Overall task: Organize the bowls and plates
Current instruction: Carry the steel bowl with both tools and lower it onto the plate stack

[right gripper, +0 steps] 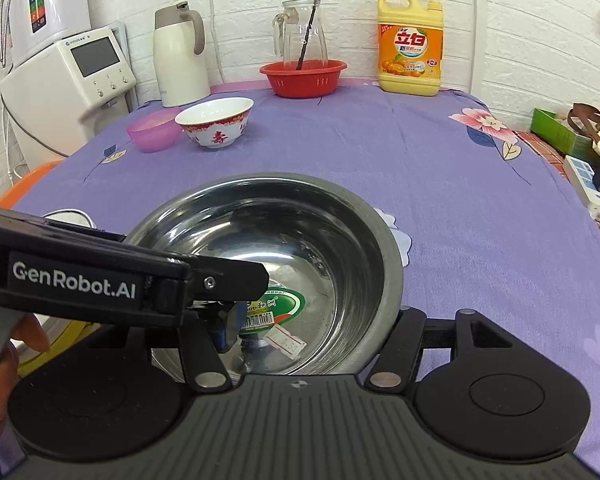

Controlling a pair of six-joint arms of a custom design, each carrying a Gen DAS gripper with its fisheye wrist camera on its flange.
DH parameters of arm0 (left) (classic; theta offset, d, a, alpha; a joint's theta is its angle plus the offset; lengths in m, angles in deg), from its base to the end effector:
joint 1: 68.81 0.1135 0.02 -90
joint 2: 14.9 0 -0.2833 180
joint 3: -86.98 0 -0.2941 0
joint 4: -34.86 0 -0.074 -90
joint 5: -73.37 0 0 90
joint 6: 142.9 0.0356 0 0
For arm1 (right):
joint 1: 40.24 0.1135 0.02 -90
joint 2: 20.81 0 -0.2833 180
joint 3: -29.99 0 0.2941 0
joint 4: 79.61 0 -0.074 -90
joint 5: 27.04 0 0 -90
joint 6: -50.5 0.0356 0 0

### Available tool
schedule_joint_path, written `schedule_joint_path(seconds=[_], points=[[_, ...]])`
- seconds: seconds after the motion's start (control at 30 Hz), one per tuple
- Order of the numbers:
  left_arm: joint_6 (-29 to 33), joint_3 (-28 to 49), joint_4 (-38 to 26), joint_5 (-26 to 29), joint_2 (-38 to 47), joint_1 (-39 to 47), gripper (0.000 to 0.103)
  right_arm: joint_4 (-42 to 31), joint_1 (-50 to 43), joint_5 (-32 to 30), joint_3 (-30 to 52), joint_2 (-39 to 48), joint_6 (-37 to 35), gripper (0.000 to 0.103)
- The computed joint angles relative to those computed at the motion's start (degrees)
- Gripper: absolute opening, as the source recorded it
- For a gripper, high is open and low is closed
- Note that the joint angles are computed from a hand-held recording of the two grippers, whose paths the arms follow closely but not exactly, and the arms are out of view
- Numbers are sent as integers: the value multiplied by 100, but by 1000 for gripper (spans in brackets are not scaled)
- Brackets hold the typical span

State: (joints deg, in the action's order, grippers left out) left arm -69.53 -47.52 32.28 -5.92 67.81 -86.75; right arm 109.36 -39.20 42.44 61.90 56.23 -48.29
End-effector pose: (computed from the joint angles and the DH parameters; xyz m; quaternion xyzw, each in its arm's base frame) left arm 0.2853 -0.0993 0.1469 0.0499 0.9011 -0.2062 0.3782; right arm 0.2503 0.0170 0.1178 -0.1555 0.8672 0.1283 0.4552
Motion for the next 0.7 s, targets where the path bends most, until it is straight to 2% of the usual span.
schedule_joint_path(seconds=[0.6, 0.7], points=[[11, 42, 85, -259, 396, -178, 60, 224, -90, -134, -162, 237, -114, 103], [84, 66, 47, -389, 368, -189, 71, 220, -102, -186, -171, 230, -135, 103]])
